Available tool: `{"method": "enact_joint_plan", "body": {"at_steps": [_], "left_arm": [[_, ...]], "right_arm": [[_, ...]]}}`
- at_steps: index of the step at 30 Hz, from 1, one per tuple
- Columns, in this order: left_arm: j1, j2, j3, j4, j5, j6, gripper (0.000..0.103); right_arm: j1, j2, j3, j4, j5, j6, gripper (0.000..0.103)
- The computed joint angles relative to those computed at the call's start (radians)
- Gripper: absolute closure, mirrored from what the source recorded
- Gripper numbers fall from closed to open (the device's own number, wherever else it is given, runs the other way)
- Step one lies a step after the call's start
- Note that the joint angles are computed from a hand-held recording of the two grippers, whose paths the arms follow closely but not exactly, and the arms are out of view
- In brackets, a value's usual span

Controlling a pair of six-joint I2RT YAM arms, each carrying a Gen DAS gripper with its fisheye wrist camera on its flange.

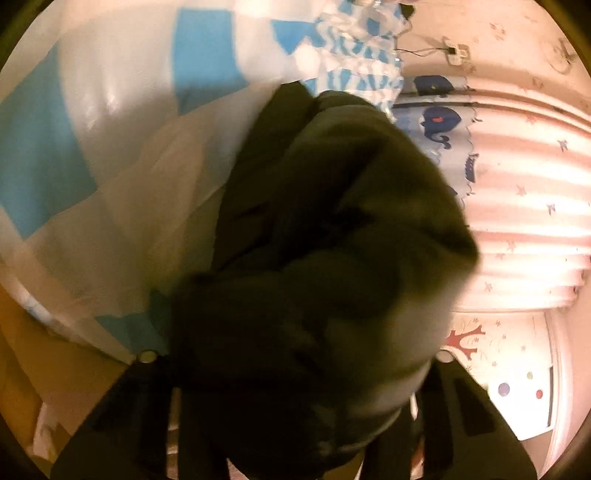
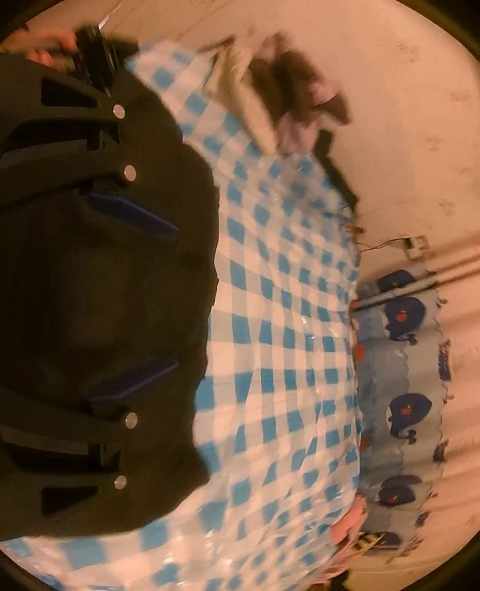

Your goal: Fold large clothes

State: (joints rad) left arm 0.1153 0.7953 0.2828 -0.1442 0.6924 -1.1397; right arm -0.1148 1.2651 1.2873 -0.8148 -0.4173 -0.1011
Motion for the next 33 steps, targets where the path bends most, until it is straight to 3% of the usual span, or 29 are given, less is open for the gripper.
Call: {"method": "enact_joint_plan", "body": {"at_steps": [3,8,10,14,16,19,22,25,27,29,30,33], "left_arm": [[-0.009,-0.005,0.002,0.013,-0.008,0.021,0.077],[-0.030,-0.049,0.001,0.020,-0.027,0.090,0.079],[-0.056,-0.048,0.023,0.000,-0.060,0.120,0.079],[-0.037,-0.110,0.032,-0.097,-0.055,0.163,0.079],[-0.014,-0.118,0.031,-0.123,-0.033,0.184,0.079],[0.015,-0.119,0.023,-0.135,-0.011,0.204,0.079],[0.011,-0.097,0.021,-0.109,-0.020,0.193,0.077],[-0.007,-0.108,0.019,-0.118,-0.034,0.175,0.071],[0.002,-0.167,0.016,-0.192,-0.042,0.178,0.070],[0.033,-0.175,0.011,-0.206,-0.019,0.183,0.067],[0.058,-0.171,0.003,-0.205,0.006,0.191,0.063],[0.084,-0.128,-0.025,-0.143,0.034,0.160,0.057]], "right_arm": [[0.173,0.130,-0.018,0.102,0.232,0.056,0.035],[0.263,0.261,-0.119,0.273,0.360,0.003,0.034],[0.274,0.313,-0.113,0.301,0.359,-0.018,0.033],[0.249,0.360,-0.018,0.171,0.310,-0.044,0.032],[0.213,0.277,-0.022,0.104,0.250,-0.046,0.032],[0.211,0.067,-0.106,0.075,0.245,-0.102,0.032],[0.285,0.022,-0.173,0.016,0.362,-0.167,0.032],[0.338,0.047,-0.256,0.090,0.440,-0.188,0.028],[0.331,0.097,-0.169,-0.005,0.421,-0.178,0.028],[0.274,0.110,-0.098,-0.073,0.304,-0.176,0.028],[0.238,0.101,-0.065,-0.076,0.250,-0.160,0.028],[0.226,0.141,0.029,-0.033,0.273,-0.121,0.027]]}}
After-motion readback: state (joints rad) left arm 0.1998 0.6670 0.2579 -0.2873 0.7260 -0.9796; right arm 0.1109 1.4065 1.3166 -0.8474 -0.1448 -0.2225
